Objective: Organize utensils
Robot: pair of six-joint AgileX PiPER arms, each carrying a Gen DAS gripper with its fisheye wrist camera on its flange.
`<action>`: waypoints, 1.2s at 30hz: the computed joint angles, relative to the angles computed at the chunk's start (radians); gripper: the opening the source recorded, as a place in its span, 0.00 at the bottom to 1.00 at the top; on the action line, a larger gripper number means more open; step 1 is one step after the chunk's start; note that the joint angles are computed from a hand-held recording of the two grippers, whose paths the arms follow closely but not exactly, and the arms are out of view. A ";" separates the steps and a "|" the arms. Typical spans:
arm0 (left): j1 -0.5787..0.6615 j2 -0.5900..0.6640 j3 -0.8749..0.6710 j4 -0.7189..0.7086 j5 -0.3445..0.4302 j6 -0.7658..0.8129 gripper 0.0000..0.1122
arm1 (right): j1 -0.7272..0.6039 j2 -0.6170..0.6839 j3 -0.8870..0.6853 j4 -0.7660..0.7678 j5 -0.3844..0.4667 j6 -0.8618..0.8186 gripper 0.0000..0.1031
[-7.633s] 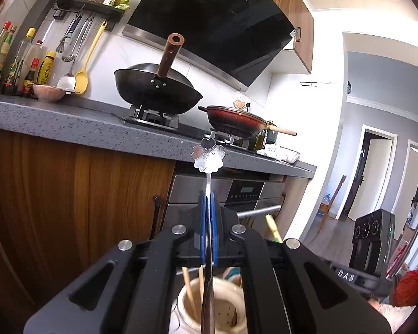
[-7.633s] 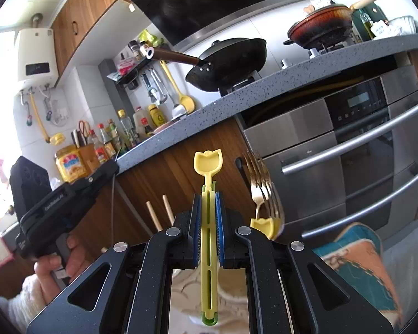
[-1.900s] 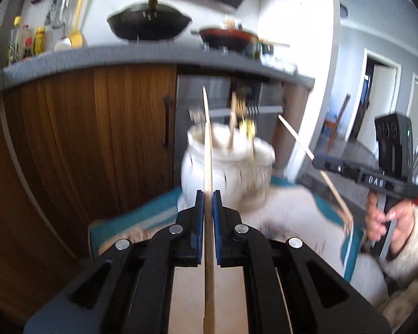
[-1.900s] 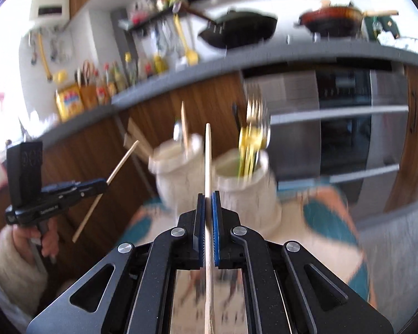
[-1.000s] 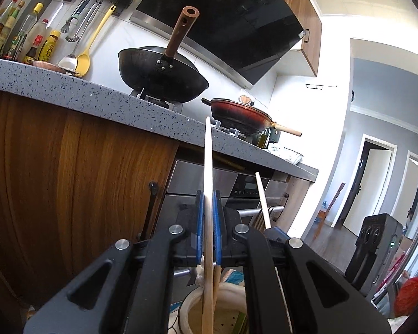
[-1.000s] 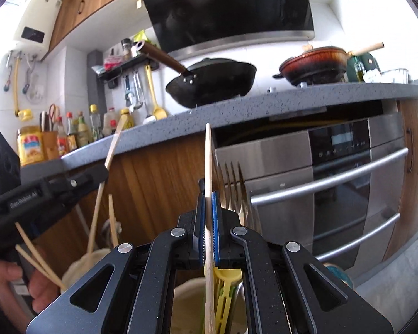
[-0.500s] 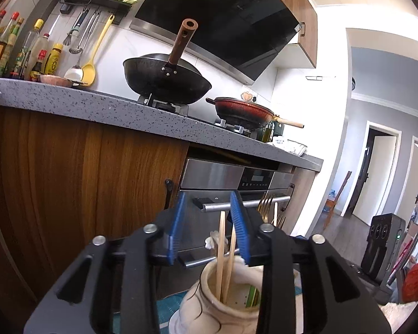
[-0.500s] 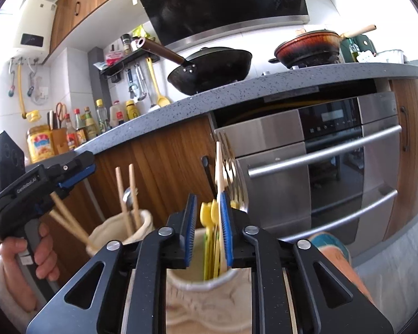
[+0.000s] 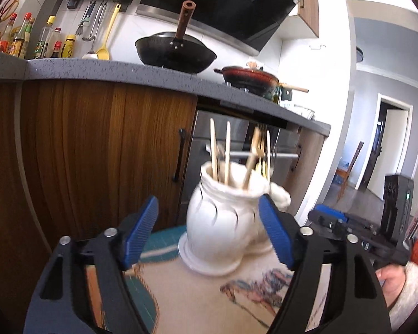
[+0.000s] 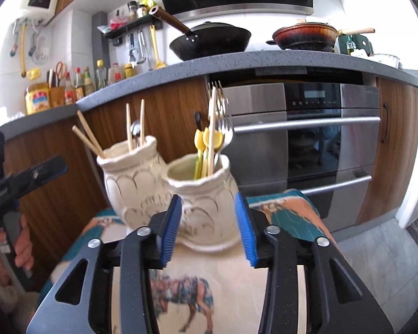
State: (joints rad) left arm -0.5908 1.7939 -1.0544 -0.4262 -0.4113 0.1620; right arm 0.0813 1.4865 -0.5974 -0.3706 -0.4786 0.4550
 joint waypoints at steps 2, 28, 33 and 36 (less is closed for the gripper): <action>-0.036 0.001 0.028 -0.088 -0.019 0.086 0.74 | 0.012 -0.017 0.025 0.059 0.007 -0.074 0.55; -0.285 0.060 0.065 -0.666 -0.294 0.615 0.87 | 0.145 -0.084 0.173 0.515 -0.127 -0.535 0.92; -0.294 0.066 0.060 -0.677 -0.307 0.631 0.87 | 0.144 -0.081 0.173 0.514 -0.127 -0.537 0.93; -0.293 0.065 0.059 -0.681 -0.307 0.628 0.87 | 0.145 -0.082 0.176 0.513 -0.134 -0.537 0.93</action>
State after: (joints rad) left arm -0.8842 1.8588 -0.9957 -1.1069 -0.7187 0.7904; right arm 0.2264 1.4044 -0.4212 0.1420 -0.6129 -0.0817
